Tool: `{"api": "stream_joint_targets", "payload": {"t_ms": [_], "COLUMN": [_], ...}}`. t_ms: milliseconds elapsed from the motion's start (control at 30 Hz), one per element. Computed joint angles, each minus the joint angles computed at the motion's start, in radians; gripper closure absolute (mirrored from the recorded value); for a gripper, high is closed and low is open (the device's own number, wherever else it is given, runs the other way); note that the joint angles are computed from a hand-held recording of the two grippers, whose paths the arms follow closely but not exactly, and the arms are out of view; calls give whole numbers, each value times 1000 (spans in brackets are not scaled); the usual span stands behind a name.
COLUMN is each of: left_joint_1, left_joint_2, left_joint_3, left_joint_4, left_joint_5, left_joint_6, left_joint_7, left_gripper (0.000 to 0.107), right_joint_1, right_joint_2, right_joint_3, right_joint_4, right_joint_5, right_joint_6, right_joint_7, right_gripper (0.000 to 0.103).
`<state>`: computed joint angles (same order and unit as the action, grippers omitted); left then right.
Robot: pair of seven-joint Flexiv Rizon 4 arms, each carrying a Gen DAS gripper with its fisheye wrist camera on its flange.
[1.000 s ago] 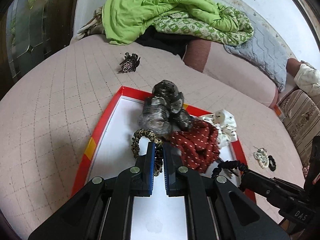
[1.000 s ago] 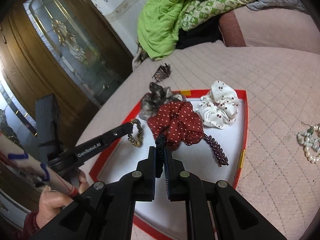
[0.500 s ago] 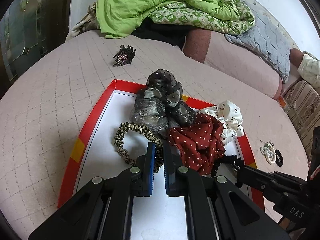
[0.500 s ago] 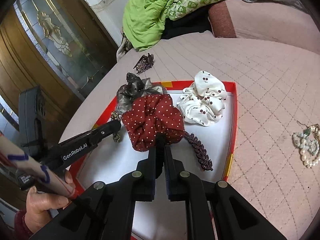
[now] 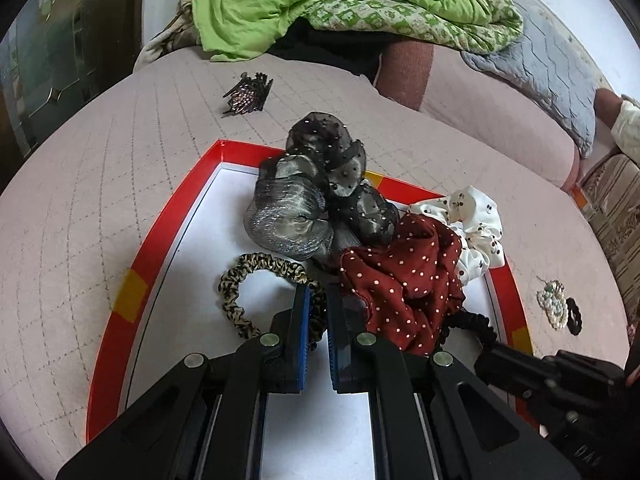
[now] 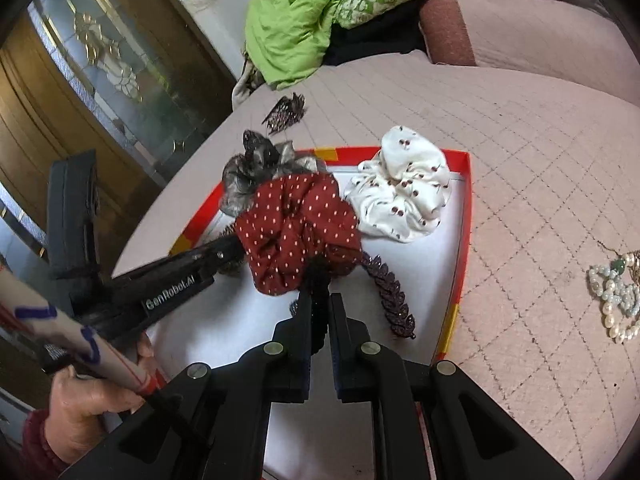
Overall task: Organize jewelry
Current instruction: 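Lower the bracelets into the box and open both tools, then move the right tool to the black scrunchie on the bed and grasp it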
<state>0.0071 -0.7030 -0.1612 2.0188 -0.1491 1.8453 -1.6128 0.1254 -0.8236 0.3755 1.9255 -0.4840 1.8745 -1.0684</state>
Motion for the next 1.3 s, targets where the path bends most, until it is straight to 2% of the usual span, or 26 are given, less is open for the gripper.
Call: {"api": "stream_joint_targets", "payload": {"t_ms": [67,267,367,400,533,733,967,1033,1133,1233,1300], "left_joint_1": [4,0,-6,-13,-21,-23,-33,-30,-35,-39,-52], "left_joint_2": [0,5,5,6,8,13,18,21,26,29,30], "left_joint_3": [-3,5,11,18,26,30,41,36,37,34,42], "left_joint_4": [3,6,10,12,13,25,31,38,44,49,49], "left_joint_5": [-2,-2,-5,-7,-4,-4,9,14,27,44,44], "left_joint_6": [4,2,16,26,37,75,128,152,181,217,236], "left_joint_7": [-7,-11,-18,-23,-25,-48,-59,-70,-75,-80,-79], "left_gripper": [99,97,76,69,68,59,56,52,50,49,49], "right_joint_1": [48,86,90,95,95,122,94,84,73,13,8], "right_joint_2": [15,22,22,25,34,58,79,85,90,79,82], "right_joint_3": [-46,-80,-83,-89,-90,-120,-110,-110,-121,-84,-92], "right_joint_4": [6,5,2,4,14,40,64,73,83,82,88], "right_joint_5": [16,47,61,68,83,100,94,94,97,60,56], "right_joint_6": [1,3,-8,-7,12,55,92,115,140,141,150], "right_joint_7": [-14,-32,-30,-32,-39,-53,-38,-31,-12,32,51], "right_gripper": [92,92,92,91,70,66,66,66,66,66,66]}}
